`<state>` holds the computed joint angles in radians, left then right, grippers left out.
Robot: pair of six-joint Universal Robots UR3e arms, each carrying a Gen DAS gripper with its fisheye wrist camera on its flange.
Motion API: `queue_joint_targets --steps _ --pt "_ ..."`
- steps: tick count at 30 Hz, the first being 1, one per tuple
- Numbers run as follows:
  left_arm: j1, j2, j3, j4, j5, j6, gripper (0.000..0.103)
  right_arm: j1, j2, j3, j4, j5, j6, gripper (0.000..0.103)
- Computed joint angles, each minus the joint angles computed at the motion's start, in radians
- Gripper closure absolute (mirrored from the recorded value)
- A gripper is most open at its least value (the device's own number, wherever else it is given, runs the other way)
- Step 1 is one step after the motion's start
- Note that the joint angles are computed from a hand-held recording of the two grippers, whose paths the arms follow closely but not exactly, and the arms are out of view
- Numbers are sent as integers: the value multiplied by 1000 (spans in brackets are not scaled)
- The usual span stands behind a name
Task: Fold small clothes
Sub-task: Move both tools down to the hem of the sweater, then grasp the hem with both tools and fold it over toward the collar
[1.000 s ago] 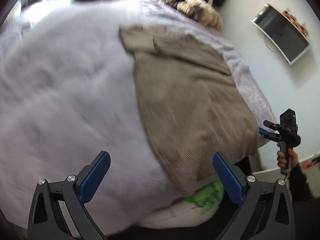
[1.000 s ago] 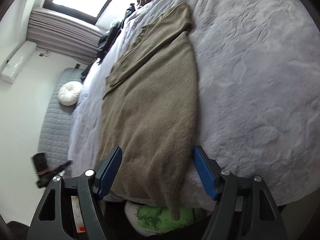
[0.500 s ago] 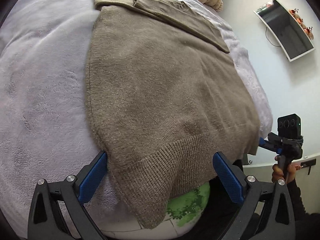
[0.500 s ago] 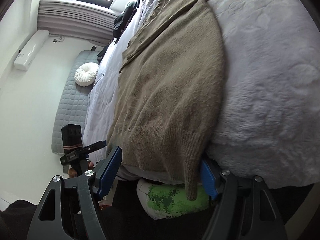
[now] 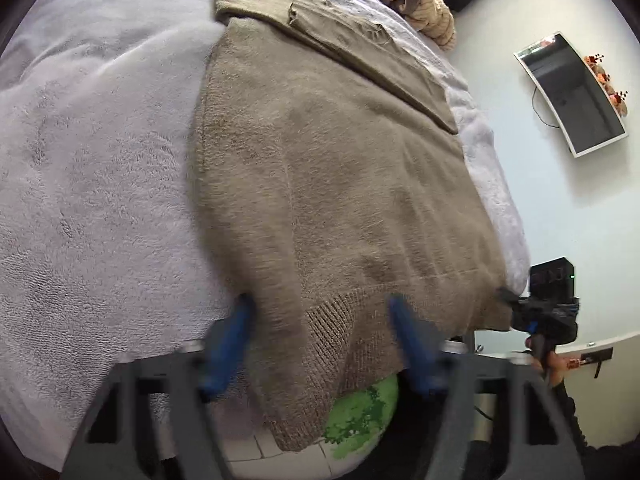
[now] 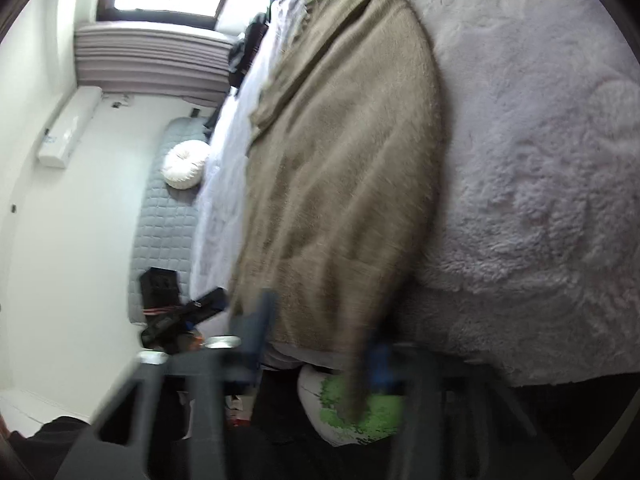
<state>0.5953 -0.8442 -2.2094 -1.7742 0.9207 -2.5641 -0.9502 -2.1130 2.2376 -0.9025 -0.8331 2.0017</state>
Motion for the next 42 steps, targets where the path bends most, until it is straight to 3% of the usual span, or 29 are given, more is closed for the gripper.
queue_joint_targets --steps 1,2,3,8,13,17,22,24,25,29,33,35,39,41,42 --pt "-2 -13 6 -5 -5 12 73 13 4 2 -20 1 20 94" --pt "2 -38 15 -29 -14 38 87 18 -1 13 -28 10 29 94" --pt "3 -48 18 -38 -18 41 90 10 2 15 -8 21 10 95" --pt "-10 -37 45 -30 -70 23 90 -55 72 -73 255 115 -198 95" --pt "0 -90 167 1 -165 -18 90 36 244 -289 426 281 -327 95" --pt "-10 -217 287 152 -223 -125 90 174 432 -521 500 447 -370 95" --pt "-129 -496 473 504 -198 -364 90 305 661 -854 542 602 -332 95" --pt "-188 -624 564 614 -165 -443 90 347 734 -956 468 646 -241 95" --pt "-218 -703 627 666 -144 -488 90 363 747 -966 354 663 -136 95" --pt "-307 -989 878 808 -70 -644 90 446 877 -941 -472 711 557 95" --pt "-381 -1288 1214 793 28 -714 90 508 1181 -1085 -1263 666 1251 95" --pt "-411 -1421 1375 752 92 -712 90 542 1352 -1263 -1402 606 1429 95" --pt "-458 -1653 1647 666 209 -701 89 587 1590 -1543 -1376 512 1534 95" --pt "-471 -1694 1657 699 258 -699 88 595 1688 -1626 -1410 489 1609 95" --pt "-477 -1698 1637 732 286 -704 78 596 1722 -1655 -1418 482 1632 95"
